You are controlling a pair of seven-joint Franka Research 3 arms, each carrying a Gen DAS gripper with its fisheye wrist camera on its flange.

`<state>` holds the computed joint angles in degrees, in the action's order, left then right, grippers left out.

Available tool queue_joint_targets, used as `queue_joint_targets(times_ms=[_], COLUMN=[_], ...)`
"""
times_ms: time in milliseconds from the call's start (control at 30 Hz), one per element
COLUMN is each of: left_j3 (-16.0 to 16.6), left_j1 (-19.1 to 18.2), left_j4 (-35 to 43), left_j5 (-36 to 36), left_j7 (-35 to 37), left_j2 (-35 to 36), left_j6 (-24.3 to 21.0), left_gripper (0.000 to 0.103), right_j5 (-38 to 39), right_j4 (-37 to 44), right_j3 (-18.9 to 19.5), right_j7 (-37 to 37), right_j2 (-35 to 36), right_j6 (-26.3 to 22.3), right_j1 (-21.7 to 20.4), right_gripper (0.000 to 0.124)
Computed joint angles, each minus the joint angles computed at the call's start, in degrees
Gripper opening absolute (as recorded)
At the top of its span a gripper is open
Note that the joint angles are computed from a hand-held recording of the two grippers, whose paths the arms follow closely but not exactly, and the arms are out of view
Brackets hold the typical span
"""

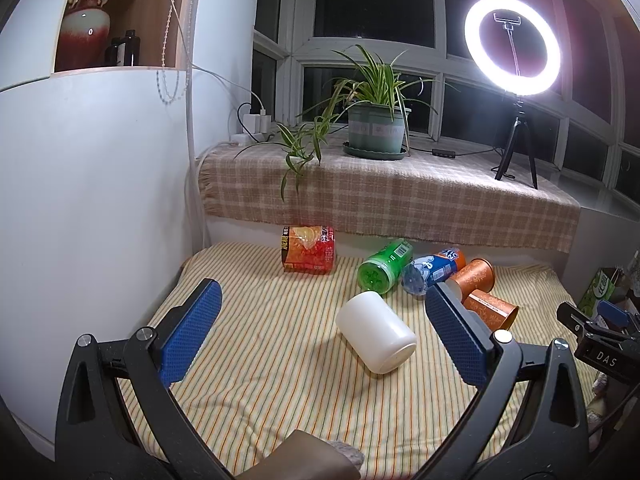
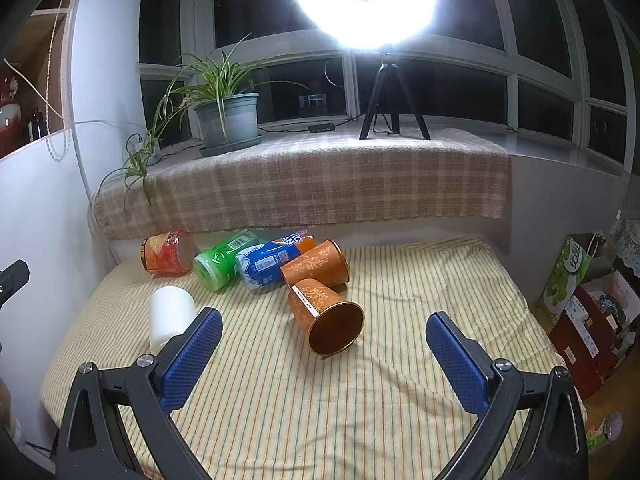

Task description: Flip cup upright

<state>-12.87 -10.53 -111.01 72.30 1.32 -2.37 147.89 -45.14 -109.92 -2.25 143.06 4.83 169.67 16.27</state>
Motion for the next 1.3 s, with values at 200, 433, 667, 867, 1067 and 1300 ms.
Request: queue_joint_targets(times_ms=[200,433,667,867,1067,1300], left_j3=[0.1,0.1,0.1,0.1,0.2,0.2], left_j1=[0.1,0.1,0.2,0.1,0.2,0.2], left_j4=[-0.1,0.0,0.0,0.0,-0.1,-0.1], left_j5=[0.1,-0.4,-0.1,-0.1,-0.1,-0.1], left_j7=[-0.2,0.3,0.0,-0.1,-0.1,-0.1], left_j2=[0.0,0.0,0.0,0.0,0.0,-0.1], left_j6=[0.3,0.2,0.3,0.2,0.4,0.5], left_gripper=[0.103,0.103,0.103,0.103,0.103,0.103], right_j5=[0.4,1.7,2.1,2.3,3.5,4.9], right_j4=[0.1,0.0,-0.2,-0.3,-0.1,0.1], right_j3=[0.0,0.1,0.1,0.2,0.4,0.3], right_j7=[-0.4,-1.4,-1.6,-1.7,-2.6,-3.6], right_j2=[0.1,0.0,-0.1,-0.1,0.0,0.2], right_j6=[-0.1,-0.2,-0.1,0.0,-0.3,-0.1], right_j1=[0.0,0.0,0.0,0.0,0.0,0.3], right_gripper=[0.103,0.103,0.103,0.103,0.103,0.103])
